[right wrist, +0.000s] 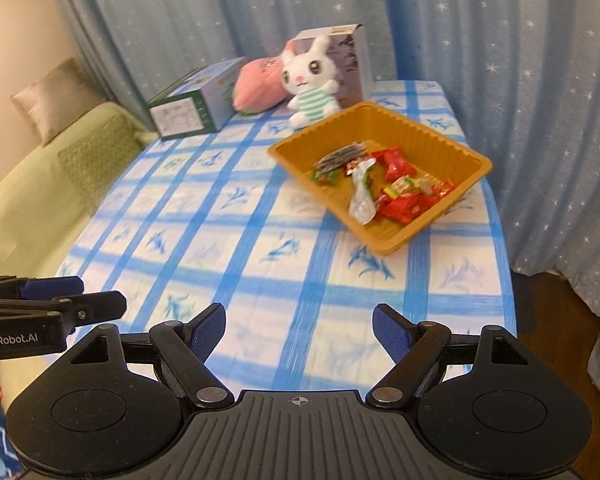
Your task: Organize snacks
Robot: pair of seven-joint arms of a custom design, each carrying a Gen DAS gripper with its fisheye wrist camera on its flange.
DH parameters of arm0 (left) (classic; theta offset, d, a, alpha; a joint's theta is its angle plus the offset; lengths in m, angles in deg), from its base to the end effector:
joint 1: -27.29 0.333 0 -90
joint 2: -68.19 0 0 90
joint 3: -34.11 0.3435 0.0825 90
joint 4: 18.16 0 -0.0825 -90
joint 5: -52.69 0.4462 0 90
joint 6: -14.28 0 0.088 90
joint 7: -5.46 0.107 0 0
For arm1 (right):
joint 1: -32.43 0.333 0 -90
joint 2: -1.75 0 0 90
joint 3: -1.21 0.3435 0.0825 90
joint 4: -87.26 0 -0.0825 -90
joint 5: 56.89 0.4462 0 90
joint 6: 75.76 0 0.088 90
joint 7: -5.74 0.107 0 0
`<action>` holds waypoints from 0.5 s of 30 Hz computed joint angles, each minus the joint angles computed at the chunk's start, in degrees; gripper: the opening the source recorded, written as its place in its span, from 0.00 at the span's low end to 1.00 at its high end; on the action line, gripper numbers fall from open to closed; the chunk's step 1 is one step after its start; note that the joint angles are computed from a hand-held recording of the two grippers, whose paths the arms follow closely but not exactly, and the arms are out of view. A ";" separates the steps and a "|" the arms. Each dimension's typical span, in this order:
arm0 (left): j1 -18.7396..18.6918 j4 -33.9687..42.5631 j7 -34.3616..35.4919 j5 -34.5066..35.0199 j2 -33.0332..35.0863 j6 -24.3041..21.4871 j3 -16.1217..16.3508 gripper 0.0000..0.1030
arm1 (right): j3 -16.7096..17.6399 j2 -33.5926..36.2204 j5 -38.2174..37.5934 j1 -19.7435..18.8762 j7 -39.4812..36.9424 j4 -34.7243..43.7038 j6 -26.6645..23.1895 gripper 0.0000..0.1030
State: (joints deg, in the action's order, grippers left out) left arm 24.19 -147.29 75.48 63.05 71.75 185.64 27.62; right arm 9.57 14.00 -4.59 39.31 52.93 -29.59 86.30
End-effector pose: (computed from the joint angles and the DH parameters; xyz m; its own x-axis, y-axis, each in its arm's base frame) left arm 0.6116 -0.1157 0.3997 -0.0175 -0.9956 0.0922 -0.7831 -0.0437 -0.6204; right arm 0.6591 0.1342 0.3768 0.2918 -0.9065 -0.3050 -0.7958 -0.0532 -0.6032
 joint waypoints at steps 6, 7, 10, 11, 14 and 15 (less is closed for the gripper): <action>0.06 -5.22 -8.64 6.43 -4.54 -0.12 -0.46 0.64 | 0.10 -3.29 3.42 0.47 -5.38 -3.75 -1.15 0.78; 0.28 -5.76 -9.65 7.17 -5.03 -0.20 -0.71 0.64 | -0.18 -3.72 3.67 0.75 -5.76 -4.26 -1.43 0.78; 1.00 -7.11 -12.97 9.67 -6.25 -0.43 -1.57 0.64 | -0.95 -4.80 4.79 1.41 -7.37 -5.44 -2.60 0.78; 1.12 -7.46 -13.31 9.75 -6.54 -0.43 -1.76 0.64 | -1.21 -5.17 4.99 1.66 -7.85 -5.84 -3.00 0.78; 1.64 -8.20 -15.06 11.15 -7.25 -0.60 -2.43 0.64 | -1.87 -5.95 5.94 2.34 -9.20 -6.69 -3.56 0.78; 1.80 -8.33 -15.63 11.60 -7.37 -0.63 -2.62 0.64 | -2.09 -6.12 6.09 2.54 -9.42 -6.85 -3.68 0.78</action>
State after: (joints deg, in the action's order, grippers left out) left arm 25.98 -155.62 59.85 74.65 64.38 185.01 25.01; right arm 7.47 7.88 1.51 41.85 43.51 -36.44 82.62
